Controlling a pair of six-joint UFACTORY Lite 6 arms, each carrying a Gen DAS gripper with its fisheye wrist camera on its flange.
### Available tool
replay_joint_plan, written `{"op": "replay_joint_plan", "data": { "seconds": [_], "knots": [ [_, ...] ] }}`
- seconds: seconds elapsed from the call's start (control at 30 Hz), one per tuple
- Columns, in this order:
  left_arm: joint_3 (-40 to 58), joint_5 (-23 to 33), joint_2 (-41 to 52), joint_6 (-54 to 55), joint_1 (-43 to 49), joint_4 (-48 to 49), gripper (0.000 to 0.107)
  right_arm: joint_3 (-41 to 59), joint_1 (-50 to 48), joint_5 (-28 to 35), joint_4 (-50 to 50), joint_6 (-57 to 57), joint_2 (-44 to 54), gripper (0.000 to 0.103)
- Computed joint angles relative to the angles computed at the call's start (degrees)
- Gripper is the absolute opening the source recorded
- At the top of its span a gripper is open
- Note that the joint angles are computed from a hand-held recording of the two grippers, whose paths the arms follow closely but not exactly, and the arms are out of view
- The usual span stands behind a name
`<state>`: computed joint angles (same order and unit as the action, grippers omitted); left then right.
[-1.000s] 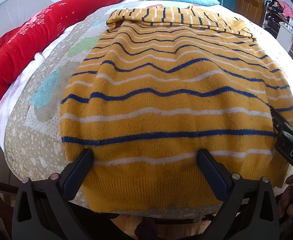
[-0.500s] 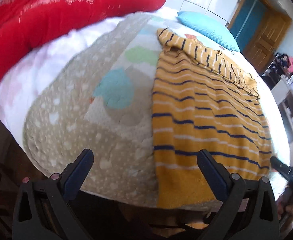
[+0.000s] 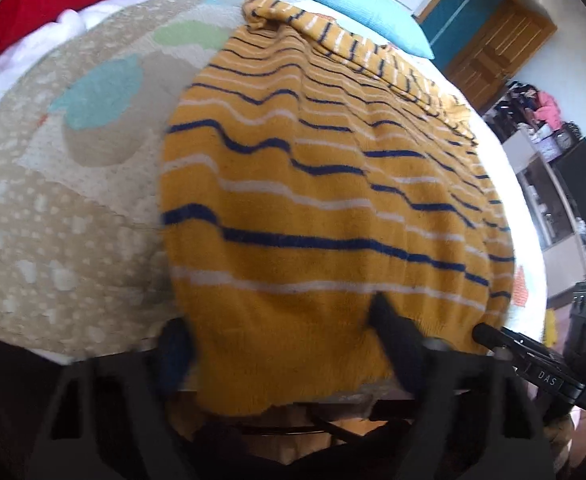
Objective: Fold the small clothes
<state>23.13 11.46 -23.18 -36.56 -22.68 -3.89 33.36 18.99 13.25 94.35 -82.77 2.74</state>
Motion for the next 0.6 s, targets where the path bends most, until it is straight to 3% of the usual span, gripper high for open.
{"op": "replay_joint_plan", "data": {
  "seconds": [0.03, 0.07, 0.17, 0.3, 0.43, 0.5, 0.6],
  "knots": [
    [-1.39, 0.1, -2.9, 4.19, 0.89, -4.61, 0.031, -0.05, 0.42, 0.16, 0.41, -0.87, -0.36, 0.021],
    [-3.24, 1.37, -7.12, 9.6, 1.63, -10.57, 0.011, -0.56, 0.11, 1.18, -0.02, -1.32, -1.57, 0.014],
    [-3.51, 9.42, -16.22, 24.27, 9.21, -21.15, 0.008, -0.82, -1.64, 4.92, -5.63, 2.88, -4.93, 0.012],
    [1.44, 12.43, -16.26, 33.6, 13.92, -28.58, 0.008, 2.42, -4.25, 11.33, -11.15, 7.97, -7.82, 0.012],
    [14.38, 11.51, -4.4, 38.67, 16.54, -31.51, 0.008, 12.66, -6.48, 15.3, -14.03, 10.42, -5.68, 0.011],
    [26.05, 11.91, 6.02, 36.43, 16.64, -27.18, 0.008, 20.93, -7.19, 16.12, -14.87, 11.81, -0.86, 0.011],
    [44.04, 6.75, 23.54, 31.27, 16.0, -17.63, 0.008, 38.87, -8.77, 16.69, -19.55, 17.18, 10.77, 0.011]
  ]
}}
